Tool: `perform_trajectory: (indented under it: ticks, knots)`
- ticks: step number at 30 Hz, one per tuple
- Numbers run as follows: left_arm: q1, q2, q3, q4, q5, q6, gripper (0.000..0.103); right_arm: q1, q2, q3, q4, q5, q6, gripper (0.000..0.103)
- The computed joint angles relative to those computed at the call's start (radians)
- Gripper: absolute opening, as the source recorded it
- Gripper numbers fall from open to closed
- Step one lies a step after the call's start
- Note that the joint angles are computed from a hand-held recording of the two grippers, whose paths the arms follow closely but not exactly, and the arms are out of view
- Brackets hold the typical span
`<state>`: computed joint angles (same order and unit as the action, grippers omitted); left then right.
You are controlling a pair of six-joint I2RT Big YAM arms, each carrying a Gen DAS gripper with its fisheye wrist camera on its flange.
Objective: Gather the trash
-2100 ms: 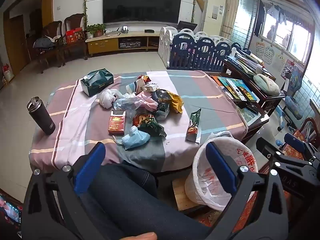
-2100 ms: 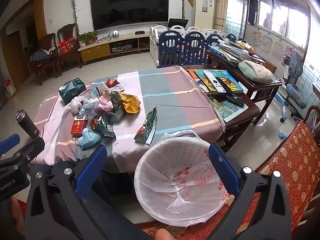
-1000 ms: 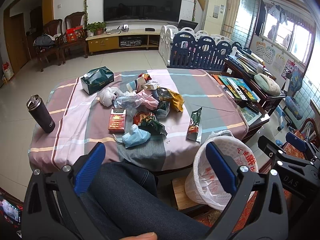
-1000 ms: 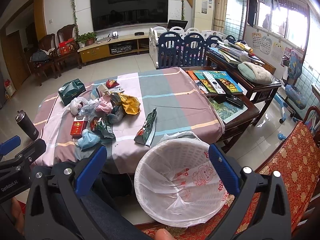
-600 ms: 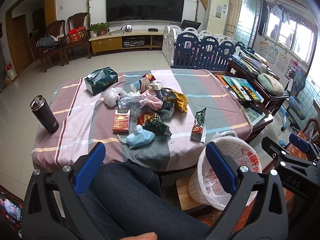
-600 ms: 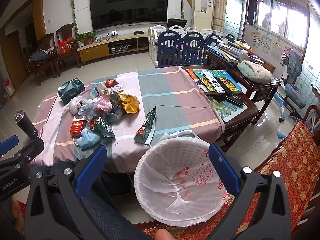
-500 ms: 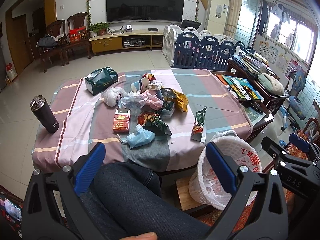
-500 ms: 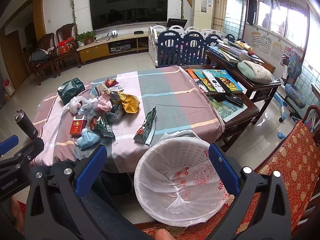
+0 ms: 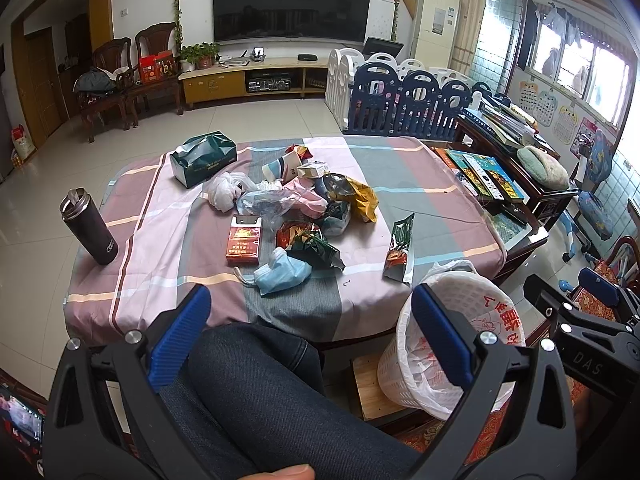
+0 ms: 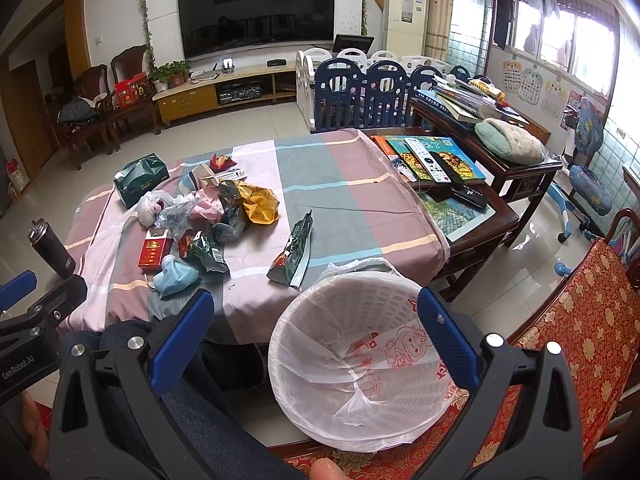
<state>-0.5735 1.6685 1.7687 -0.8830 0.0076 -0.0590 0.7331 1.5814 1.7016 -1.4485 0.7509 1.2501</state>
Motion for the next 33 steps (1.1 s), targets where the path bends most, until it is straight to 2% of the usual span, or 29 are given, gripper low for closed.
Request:
perform_trajectory:
  ticks: [17,22,33]
  knots:
    - [0.006,-0.002,-0.022,0.01,0.005,0.0,0.1,0.003,0.001,-0.016,0.007,-0.005,0.011,0.1]
    - [0.008,-0.003,-0.031,0.014,0.007,-0.001,0.1,0.008,-0.005,-0.062,0.033,-0.02,0.032,0.1]
    - [0.01,0.007,-0.009,-0.007,0.006,-0.016,0.1,0.0,0.026,0.015,-0.018,-0.029,0.003,0.1]
